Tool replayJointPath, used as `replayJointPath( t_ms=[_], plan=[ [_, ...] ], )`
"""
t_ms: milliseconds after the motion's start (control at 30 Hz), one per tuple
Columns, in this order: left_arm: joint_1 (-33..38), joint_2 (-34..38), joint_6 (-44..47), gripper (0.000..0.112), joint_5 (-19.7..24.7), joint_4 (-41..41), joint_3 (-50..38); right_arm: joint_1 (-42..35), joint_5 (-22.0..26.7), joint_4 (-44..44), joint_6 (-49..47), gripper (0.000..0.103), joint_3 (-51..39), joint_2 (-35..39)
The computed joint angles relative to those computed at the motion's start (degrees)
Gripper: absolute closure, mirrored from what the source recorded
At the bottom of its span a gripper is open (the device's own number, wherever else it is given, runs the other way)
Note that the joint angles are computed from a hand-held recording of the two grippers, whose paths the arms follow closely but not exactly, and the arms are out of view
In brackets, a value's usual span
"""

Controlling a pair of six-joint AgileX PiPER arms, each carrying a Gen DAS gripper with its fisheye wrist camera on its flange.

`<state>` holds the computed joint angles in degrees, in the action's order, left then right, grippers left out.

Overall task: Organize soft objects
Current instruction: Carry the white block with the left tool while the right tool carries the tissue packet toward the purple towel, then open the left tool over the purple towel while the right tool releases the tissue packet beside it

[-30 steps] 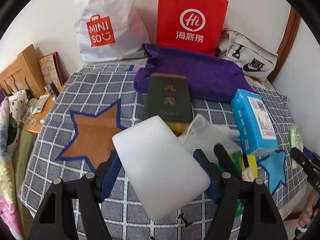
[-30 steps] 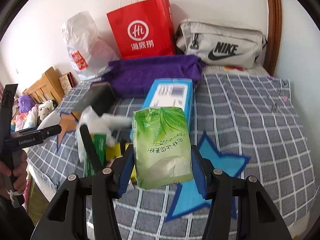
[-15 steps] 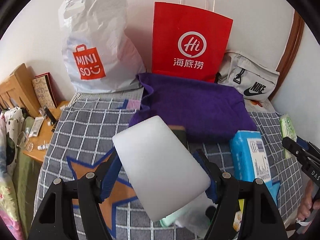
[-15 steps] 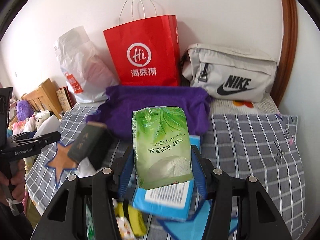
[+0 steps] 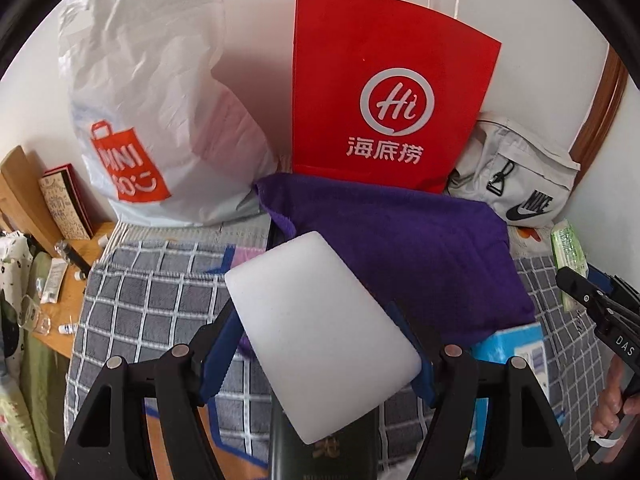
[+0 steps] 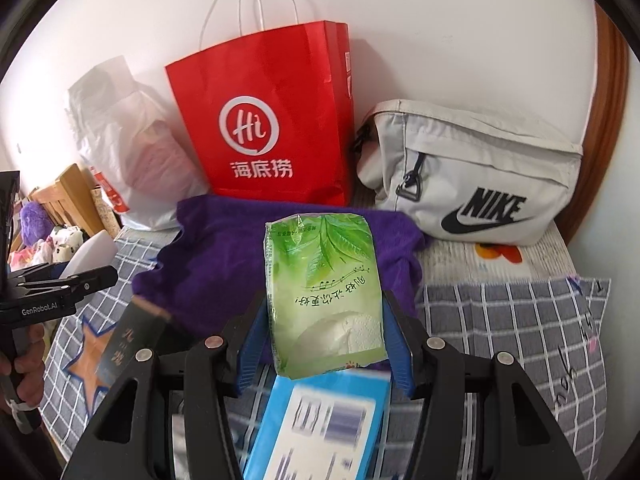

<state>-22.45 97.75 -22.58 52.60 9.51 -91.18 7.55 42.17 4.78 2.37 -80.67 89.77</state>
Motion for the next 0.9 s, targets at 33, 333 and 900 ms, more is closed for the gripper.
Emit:
replayJointPath(
  t_ms=[33,333,900],
  plan=[
    [0.4,1.5,0.7,0.041,0.3,-0.6,-1.8,-0.2,0.8,-0.1,-0.2,0.049,-2.1,1.8],
    [2.5,15.7,7.0,0.041,5.2,-8.1,-20.5,-2.4,4.5,2.3,-4.6,0.049,-16.2,14.4],
    [3.8,35.0,9.8,0.04,11.9,-11.6,-42.7,-5.4,9.9,8.4,-9.6,0.049,-27.1,29.8]
  ],
)
